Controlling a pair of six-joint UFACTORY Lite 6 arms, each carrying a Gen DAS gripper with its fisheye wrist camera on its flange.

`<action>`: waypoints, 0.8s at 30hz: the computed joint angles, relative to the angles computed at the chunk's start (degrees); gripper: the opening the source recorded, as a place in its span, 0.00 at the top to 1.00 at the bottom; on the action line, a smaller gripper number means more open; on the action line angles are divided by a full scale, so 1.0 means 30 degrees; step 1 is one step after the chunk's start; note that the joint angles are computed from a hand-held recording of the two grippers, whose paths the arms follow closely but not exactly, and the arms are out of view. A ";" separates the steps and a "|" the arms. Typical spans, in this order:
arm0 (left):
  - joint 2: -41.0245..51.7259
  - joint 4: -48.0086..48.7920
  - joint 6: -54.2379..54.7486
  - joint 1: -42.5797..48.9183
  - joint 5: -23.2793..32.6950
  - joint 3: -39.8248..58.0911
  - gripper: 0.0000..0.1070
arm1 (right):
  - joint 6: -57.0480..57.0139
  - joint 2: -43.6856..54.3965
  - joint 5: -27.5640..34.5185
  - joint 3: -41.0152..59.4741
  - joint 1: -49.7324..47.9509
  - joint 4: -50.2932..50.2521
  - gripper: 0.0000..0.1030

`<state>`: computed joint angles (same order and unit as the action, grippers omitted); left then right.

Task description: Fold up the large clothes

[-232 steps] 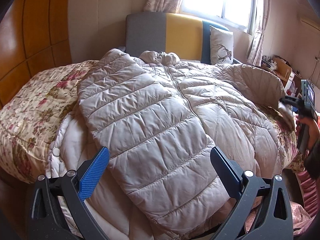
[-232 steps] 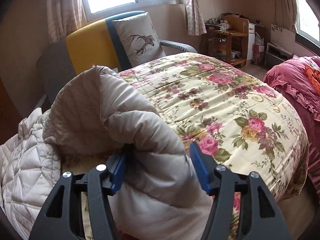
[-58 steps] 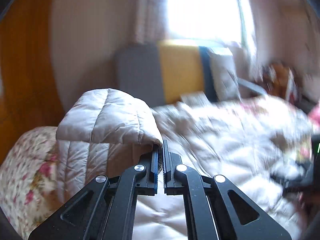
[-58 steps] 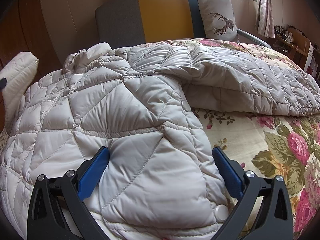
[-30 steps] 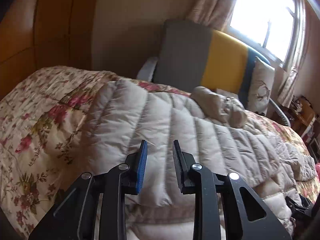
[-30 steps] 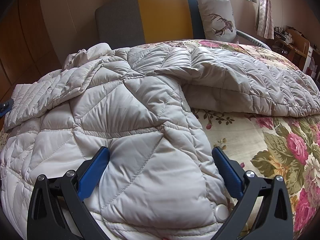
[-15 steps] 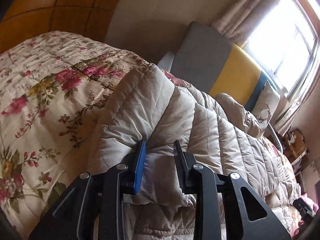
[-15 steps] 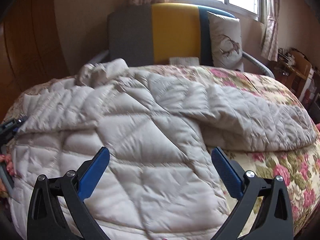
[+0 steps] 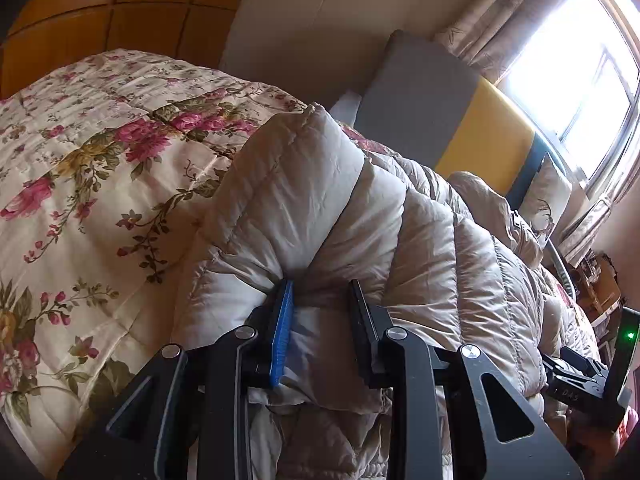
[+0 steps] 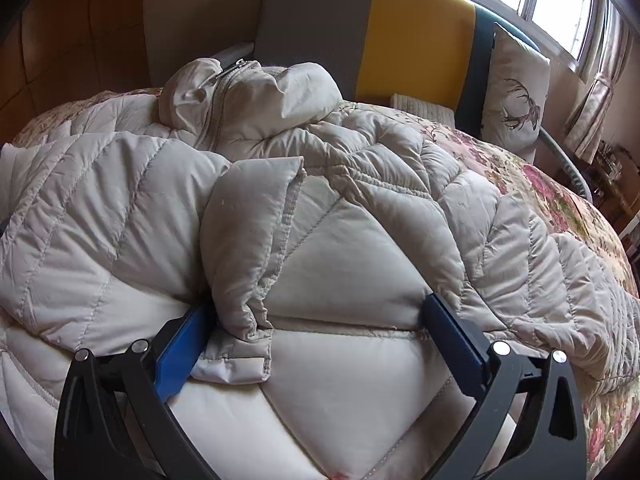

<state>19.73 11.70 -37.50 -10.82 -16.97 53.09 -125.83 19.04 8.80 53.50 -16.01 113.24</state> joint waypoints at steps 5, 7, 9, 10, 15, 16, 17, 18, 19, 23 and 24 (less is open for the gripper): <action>-0.0093 0.1653 -0.1612 0.0283 -0.0296 -0.0127 0.74 | 0.8377 -0.2709 0.6315 -0.1544 -0.6461 -0.8031 0.02; -0.0245 0.3030 -0.2614 0.0282 -0.0537 -0.0219 0.60 | 1.0233 -0.2299 0.9472 -0.1142 -1.0279 -0.9664 0.02; -0.0830 0.1880 -0.1016 -0.0236 -0.0878 -0.0777 0.33 | 1.1791 -0.0689 1.1622 0.0429 -1.3492 -1.0986 0.02; -0.1493 0.0105 0.0982 -0.0767 -0.0513 -0.1144 0.26 | 1.2426 0.0302 1.2151 0.1372 -1.4943 -1.1470 0.03; -0.3276 -0.7788 0.8532 -0.2293 -0.0965 -0.2787 0.19 | 1.7536 0.6710 1.2601 0.9006 -1.9076 -1.4877 0.13; -0.3446 -0.8160 0.8672 -0.2280 -0.1042 -0.3007 0.19 | 1.8934 0.8195 1.2875 1.1005 -1.9663 -1.5792 0.16; -0.3589 -0.8157 0.8454 -0.2231 -0.1116 -0.3222 0.19 | 2.0113 0.9624 1.3020 1.2912 -2.0138 -1.6317 0.16; -0.3731 -0.7920 0.8026 -0.2115 -0.1135 -0.3457 0.19 | 2.0944 1.0780 1.3215 1.4492 -2.0608 -1.6619 0.19; -0.3803 -0.8018 0.8009 -0.2090 -0.1121 -0.3577 0.19 | 2.1749 1.1909 1.3397 1.6171 -2.0979 -1.6865 0.25; -0.4069 -1.0014 0.9671 -0.2428 -0.1143 -0.3923 0.19 | 2.5156 1.6299 1.4626 2.3527 -2.1512 -1.8342 0.26; -0.4001 -1.0777 1.0412 -0.2566 -0.1048 -0.3809 0.17 | 2.6289 1.7630 1.5146 2.5526 -2.1670 -1.8198 0.26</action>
